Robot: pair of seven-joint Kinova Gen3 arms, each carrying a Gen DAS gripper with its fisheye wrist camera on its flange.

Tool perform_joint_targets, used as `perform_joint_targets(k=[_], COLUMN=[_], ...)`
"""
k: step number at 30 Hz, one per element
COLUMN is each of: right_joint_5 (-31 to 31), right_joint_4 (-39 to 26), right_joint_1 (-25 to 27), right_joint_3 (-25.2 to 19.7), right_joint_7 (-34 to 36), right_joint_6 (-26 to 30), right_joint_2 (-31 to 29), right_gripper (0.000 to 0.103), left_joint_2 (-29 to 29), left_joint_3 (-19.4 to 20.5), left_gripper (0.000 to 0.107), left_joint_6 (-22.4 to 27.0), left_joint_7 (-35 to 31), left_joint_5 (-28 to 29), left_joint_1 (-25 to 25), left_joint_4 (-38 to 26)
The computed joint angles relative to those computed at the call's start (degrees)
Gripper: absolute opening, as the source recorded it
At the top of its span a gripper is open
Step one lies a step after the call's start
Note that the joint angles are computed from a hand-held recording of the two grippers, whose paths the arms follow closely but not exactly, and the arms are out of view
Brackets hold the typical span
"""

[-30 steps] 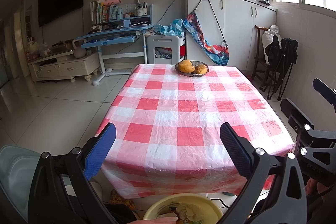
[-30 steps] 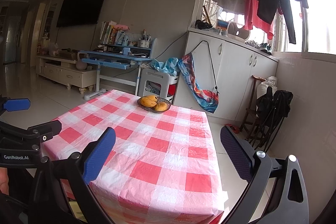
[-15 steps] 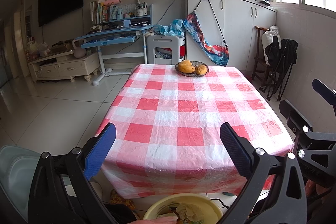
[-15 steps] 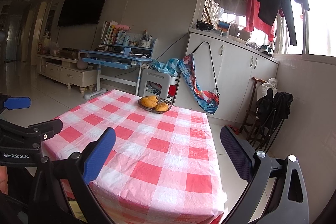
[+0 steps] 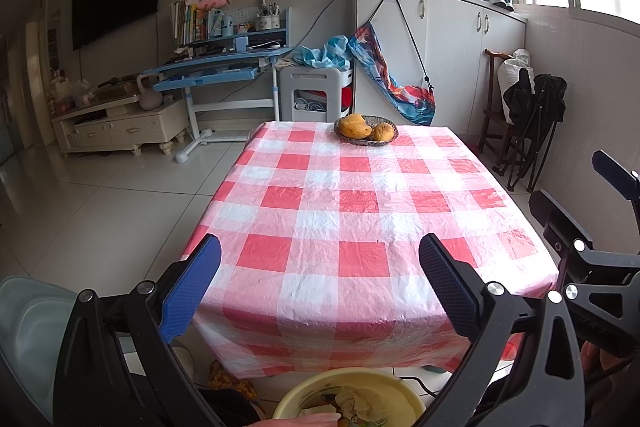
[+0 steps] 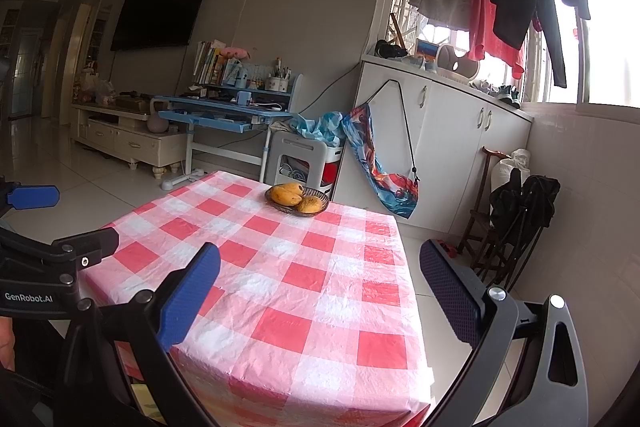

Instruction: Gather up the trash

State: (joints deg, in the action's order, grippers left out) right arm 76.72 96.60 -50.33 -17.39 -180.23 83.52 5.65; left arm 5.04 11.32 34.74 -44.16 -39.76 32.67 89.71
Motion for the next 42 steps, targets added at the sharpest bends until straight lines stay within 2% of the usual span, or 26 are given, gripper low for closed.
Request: perform_joint_targets(k=[42], right_joint_5=[0.57], right_joint_4=[-0.14], right_joint_1=[-0.54], right_joint_3=[0.86], right_joint_7=[0.91], right_joint_6=[-1.18], right_joint_2=[1.33], right_gripper=[0.095], left_joint_2=[-0.12], left_joint_3=[-0.03], left_gripper=[0.096], left_joint_6=[-0.18], left_joint_7=[-0.6], left_joint_5=[0.63], left_joint_1=[-0.41], left_joint_4=[0.04])
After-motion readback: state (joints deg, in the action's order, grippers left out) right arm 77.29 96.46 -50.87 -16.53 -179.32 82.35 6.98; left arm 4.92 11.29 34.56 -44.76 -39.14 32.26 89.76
